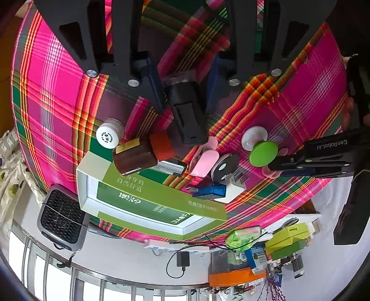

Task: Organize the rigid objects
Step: 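Move the left tool to the pink clip while the right tool approaches the black flashlight, then close the left tool on the pink clip while the right tool grips the black flashlight, then carry both held items into the green box and open both tools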

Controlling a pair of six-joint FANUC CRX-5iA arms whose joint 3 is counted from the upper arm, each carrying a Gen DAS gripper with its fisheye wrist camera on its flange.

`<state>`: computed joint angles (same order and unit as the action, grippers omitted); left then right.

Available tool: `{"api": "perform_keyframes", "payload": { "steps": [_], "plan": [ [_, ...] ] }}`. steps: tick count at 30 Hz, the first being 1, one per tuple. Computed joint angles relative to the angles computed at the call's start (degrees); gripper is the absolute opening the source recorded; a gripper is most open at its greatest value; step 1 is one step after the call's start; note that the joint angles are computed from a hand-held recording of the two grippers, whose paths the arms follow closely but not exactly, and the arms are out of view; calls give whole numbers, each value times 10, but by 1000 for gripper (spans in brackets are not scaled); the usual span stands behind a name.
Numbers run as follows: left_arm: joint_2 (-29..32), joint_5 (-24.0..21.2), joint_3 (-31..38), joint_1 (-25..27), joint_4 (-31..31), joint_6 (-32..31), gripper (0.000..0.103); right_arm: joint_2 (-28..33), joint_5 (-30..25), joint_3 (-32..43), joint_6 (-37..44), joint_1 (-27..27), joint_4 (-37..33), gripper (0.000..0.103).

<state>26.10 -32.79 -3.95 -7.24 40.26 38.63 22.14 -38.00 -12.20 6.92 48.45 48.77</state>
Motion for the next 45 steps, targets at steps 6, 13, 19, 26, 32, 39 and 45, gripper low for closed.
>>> {"api": "perform_keyframes", "payload": {
  "steps": [6,13,19,26,32,39,45],
  "plan": [
    [1,-4,-1,0,7,-15,19,-1,-3,-2,-8,0,2,29],
    [-1,-5,-2,-1,3,-16,17,-5,-2,-8,-19,1,13,29],
    [-7,-3,-5,-1,9,-22,17,-13,1,-13,-37,2,27,29],
    [-13,-8,6,-1,10,-31,17,-25,4,-23,-68,1,62,29],
    [1,-21,45,-6,9,-30,17,-28,-18,-13,-81,-5,70,29],
    [43,-51,126,-16,-7,-7,17,-27,-43,10,-69,-22,67,29],
    [91,-81,211,-28,-38,24,17,-10,-61,47,-37,-44,38,29]
  ]
}}
